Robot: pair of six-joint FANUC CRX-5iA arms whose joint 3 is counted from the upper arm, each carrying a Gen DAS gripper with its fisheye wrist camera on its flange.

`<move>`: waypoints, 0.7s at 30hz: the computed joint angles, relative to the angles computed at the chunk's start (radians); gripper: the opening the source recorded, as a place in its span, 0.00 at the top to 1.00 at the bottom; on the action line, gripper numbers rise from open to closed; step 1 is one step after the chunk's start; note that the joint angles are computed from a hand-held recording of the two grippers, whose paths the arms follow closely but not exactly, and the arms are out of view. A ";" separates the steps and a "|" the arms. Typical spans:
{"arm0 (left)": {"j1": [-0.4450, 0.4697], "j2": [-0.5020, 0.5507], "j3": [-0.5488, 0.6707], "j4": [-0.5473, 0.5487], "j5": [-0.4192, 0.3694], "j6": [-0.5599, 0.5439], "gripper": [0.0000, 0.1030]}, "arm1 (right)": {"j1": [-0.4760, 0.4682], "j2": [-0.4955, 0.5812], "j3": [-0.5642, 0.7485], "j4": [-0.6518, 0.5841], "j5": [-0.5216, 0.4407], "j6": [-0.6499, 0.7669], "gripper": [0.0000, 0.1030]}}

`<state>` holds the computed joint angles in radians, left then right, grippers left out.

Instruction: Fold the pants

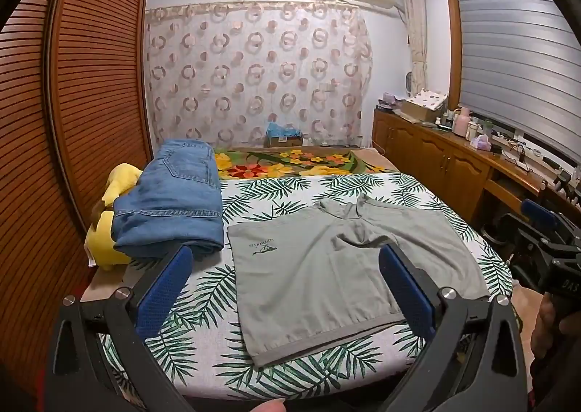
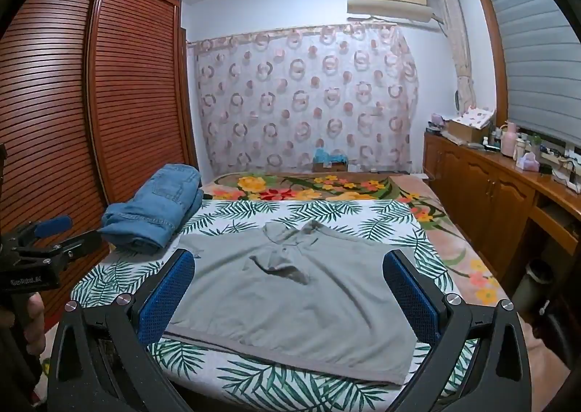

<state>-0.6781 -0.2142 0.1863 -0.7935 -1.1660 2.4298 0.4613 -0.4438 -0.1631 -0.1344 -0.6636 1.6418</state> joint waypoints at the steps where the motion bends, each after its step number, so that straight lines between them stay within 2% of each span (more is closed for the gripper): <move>1: 0.001 -0.001 -0.001 0.001 0.001 0.000 0.00 | -0.002 -0.001 0.000 -0.005 -0.001 0.004 0.00; 21: -0.002 0.000 -0.002 -0.007 0.003 0.002 0.00 | -0.004 -0.002 -0.003 -0.010 0.006 0.013 0.00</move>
<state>-0.6801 -0.2144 0.1844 -0.8003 -1.1626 2.4313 0.4569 -0.4454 -0.1659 -0.1445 -0.6573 1.6545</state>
